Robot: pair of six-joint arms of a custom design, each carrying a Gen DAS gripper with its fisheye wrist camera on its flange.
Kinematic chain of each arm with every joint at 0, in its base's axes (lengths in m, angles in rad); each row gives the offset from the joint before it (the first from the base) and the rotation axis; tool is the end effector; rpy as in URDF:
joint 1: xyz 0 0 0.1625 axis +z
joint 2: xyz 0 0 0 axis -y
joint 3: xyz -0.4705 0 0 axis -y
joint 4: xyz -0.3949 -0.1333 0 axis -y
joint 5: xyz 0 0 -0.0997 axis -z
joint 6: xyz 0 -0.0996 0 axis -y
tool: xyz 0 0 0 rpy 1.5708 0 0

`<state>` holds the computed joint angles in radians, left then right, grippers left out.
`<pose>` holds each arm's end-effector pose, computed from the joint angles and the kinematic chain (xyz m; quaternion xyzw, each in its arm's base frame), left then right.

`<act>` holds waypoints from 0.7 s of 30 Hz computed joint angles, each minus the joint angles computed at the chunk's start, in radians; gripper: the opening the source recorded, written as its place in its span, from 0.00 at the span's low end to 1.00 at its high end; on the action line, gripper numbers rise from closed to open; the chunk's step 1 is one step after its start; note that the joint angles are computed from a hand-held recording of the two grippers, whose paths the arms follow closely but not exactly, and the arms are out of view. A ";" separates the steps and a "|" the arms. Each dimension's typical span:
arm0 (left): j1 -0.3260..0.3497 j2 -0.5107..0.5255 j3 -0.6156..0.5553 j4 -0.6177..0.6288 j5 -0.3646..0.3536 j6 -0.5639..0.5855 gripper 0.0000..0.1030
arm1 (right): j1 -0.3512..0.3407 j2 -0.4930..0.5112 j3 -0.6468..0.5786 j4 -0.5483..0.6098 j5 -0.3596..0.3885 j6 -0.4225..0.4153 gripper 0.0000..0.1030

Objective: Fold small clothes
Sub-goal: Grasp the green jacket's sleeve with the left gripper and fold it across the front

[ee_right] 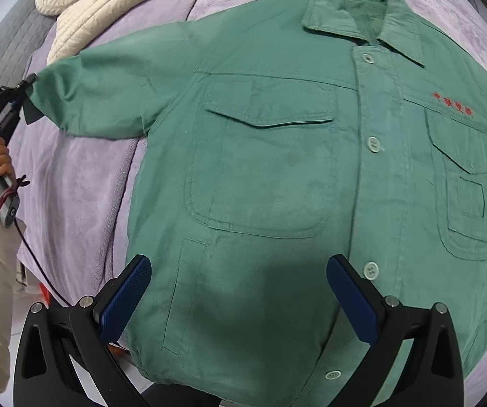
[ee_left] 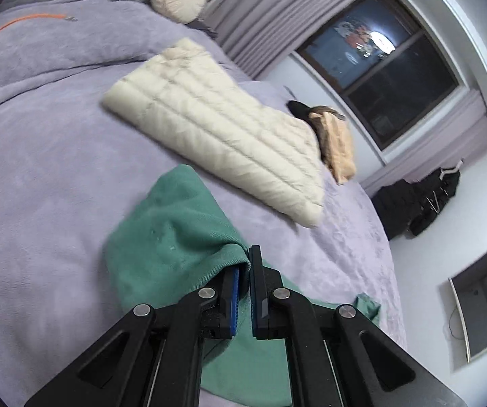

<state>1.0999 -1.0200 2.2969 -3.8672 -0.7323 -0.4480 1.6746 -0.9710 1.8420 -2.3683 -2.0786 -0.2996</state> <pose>-0.0282 -0.5126 0.2355 -0.1895 0.7995 -0.5571 0.1208 0.1479 -0.6009 0.1547 0.2028 -0.9458 -0.0599 0.2463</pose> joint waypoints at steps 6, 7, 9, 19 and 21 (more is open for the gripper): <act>-0.097 0.127 -0.232 0.189 -0.139 0.112 0.06 | -0.047 -0.060 -0.016 -0.026 0.030 0.010 1.00; -0.106 0.154 -0.274 0.224 -0.167 0.125 0.06 | -0.059 -0.068 -0.022 -0.032 0.034 0.013 1.00; -0.120 0.232 -0.385 0.327 -0.212 0.149 0.06 | -0.082 -0.080 -0.031 -0.047 0.035 0.015 1.00; -0.152 0.623 -0.841 0.937 -0.208 0.127 0.06 | -0.221 -0.102 -0.084 -0.038 0.006 0.057 1.00; -0.160 0.642 -0.838 0.988 -0.179 0.108 0.06 | -0.237 -0.103 -0.093 -0.037 0.007 0.068 1.00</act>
